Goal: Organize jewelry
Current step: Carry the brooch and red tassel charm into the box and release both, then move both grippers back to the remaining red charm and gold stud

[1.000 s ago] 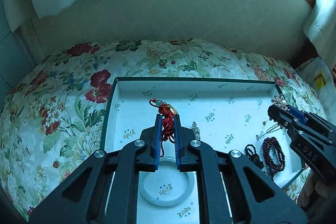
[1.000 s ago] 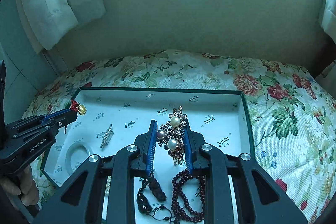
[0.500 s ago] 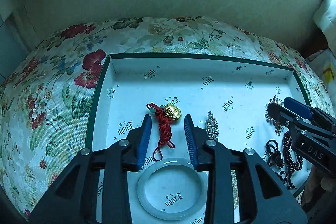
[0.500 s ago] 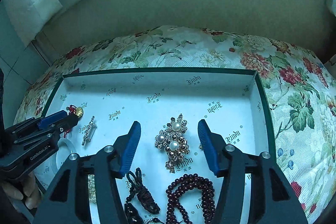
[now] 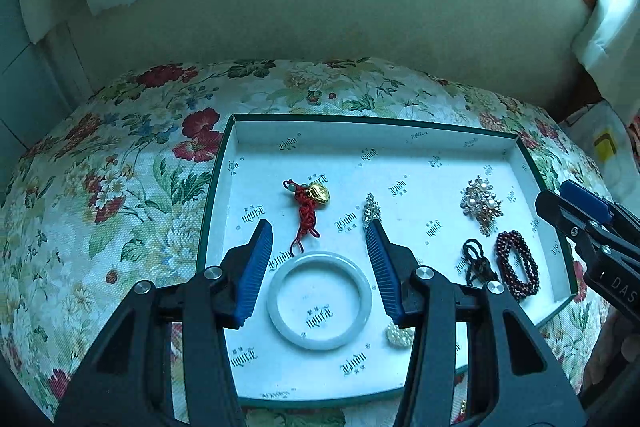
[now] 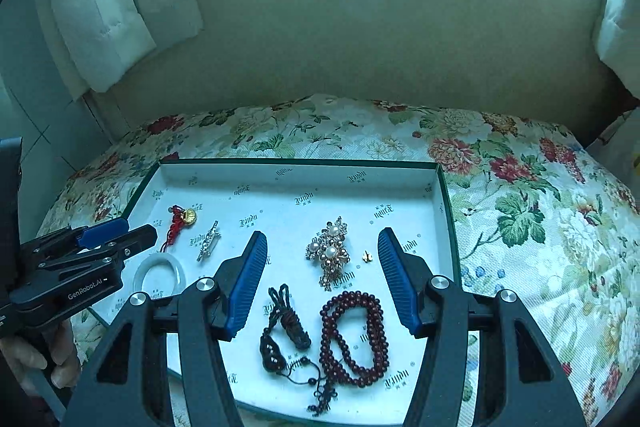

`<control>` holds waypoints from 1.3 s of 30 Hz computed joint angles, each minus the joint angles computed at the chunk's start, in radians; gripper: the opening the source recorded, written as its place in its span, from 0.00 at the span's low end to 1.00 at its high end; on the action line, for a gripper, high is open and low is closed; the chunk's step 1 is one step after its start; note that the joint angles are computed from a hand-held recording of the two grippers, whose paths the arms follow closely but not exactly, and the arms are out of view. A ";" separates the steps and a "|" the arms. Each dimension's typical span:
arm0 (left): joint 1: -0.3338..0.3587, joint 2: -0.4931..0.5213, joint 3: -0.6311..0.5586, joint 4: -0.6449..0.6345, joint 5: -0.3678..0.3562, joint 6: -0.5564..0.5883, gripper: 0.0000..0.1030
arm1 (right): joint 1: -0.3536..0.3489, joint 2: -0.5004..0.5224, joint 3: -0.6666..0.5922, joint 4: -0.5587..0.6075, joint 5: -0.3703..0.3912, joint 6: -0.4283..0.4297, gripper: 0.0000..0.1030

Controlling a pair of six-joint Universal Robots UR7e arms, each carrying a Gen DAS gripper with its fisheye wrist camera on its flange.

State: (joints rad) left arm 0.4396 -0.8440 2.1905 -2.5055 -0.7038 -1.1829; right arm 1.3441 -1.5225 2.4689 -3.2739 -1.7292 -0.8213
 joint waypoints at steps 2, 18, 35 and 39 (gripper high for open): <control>-0.026 -0.008 0.011 0.010 -0.012 -0.020 0.47 | -0.016 -0.050 0.030 0.018 0.015 -0.005 0.56; -0.191 -0.020 0.100 0.056 -0.149 -0.204 0.47 | -0.184 -0.314 0.249 0.107 0.039 -0.162 0.27; -0.229 -0.024 0.152 0.062 -0.229 -0.287 0.47 | -0.207 -0.240 0.305 0.069 -0.002 -0.226 0.23; -0.229 -0.017 0.153 0.053 -0.237 -0.283 0.47 | -0.202 -0.215 0.305 0.053 -0.013 -0.227 0.18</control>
State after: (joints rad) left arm 0.2105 -0.8612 2.3440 -2.4522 -0.9409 -1.4664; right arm 1.1420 -1.7371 2.7734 -3.2213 -1.7425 -1.0482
